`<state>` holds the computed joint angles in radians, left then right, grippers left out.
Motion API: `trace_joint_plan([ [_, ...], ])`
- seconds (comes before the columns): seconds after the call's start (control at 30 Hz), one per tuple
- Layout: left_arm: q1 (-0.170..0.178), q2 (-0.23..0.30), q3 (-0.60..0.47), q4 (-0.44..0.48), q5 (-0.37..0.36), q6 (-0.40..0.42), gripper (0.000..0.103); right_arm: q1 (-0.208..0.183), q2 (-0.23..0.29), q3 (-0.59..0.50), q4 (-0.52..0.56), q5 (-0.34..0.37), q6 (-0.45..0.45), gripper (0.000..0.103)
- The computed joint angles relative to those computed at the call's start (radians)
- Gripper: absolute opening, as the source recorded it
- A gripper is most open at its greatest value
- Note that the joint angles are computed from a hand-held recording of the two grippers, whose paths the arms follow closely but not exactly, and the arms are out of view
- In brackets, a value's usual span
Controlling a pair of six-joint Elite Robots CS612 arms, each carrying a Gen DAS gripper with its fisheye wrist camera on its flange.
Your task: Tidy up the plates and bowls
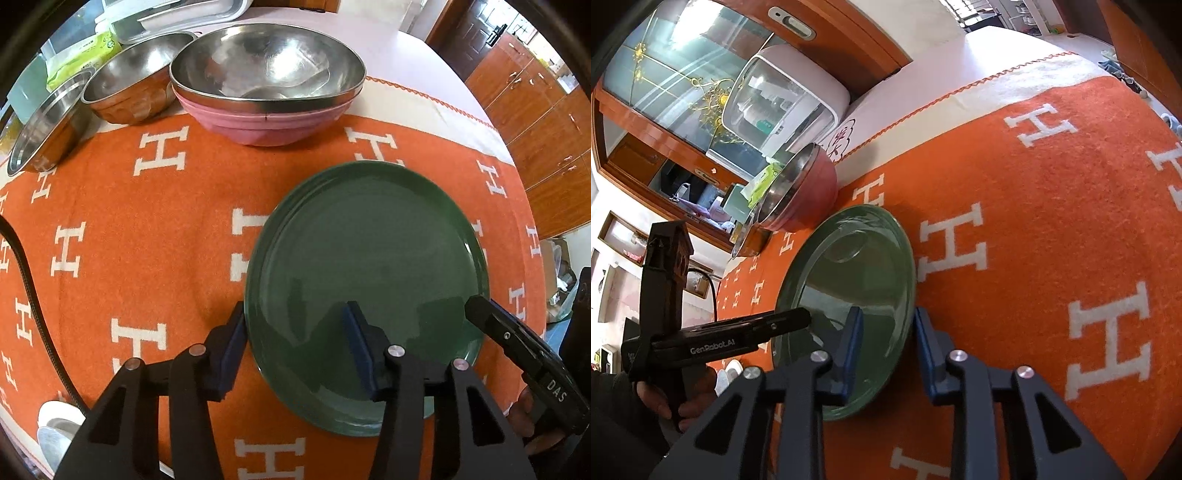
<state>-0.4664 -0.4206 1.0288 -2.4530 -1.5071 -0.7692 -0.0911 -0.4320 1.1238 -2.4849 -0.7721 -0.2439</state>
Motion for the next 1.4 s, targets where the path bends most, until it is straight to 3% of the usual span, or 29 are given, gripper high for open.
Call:
trace_joint_plan([
  [0.27, -0.002, -0.005, 0.014, -0.018, 0.012, 0.005, 0.048, 0.003, -0.002, 0.000, -0.007, -0.035, 0.003, 0.014],
  [0.53, 0.001, -0.034, 0.064, -0.050, -0.024, -0.035, 0.038, 0.000, -0.018, 0.009, 0.042, -0.054, 0.008, 0.014],
  [0.83, -0.015, -0.073, 0.109, -0.095, -0.017, 0.006, 0.038, -0.011, -0.061, 0.088, -0.100, -0.047, 0.066, 0.014],
  [1.1, -0.040, -0.149, 0.222, -0.210, 0.025, -0.011, 0.038, -0.022, -0.113, 0.175, -0.197, -0.032, 0.062, 0.014],
  [1.4, -0.078, -0.244, 0.384, -0.354, 0.101, -0.063, 0.038, -0.029, -0.176, 0.267, -0.247, -0.001, -0.019, 0.014],
])
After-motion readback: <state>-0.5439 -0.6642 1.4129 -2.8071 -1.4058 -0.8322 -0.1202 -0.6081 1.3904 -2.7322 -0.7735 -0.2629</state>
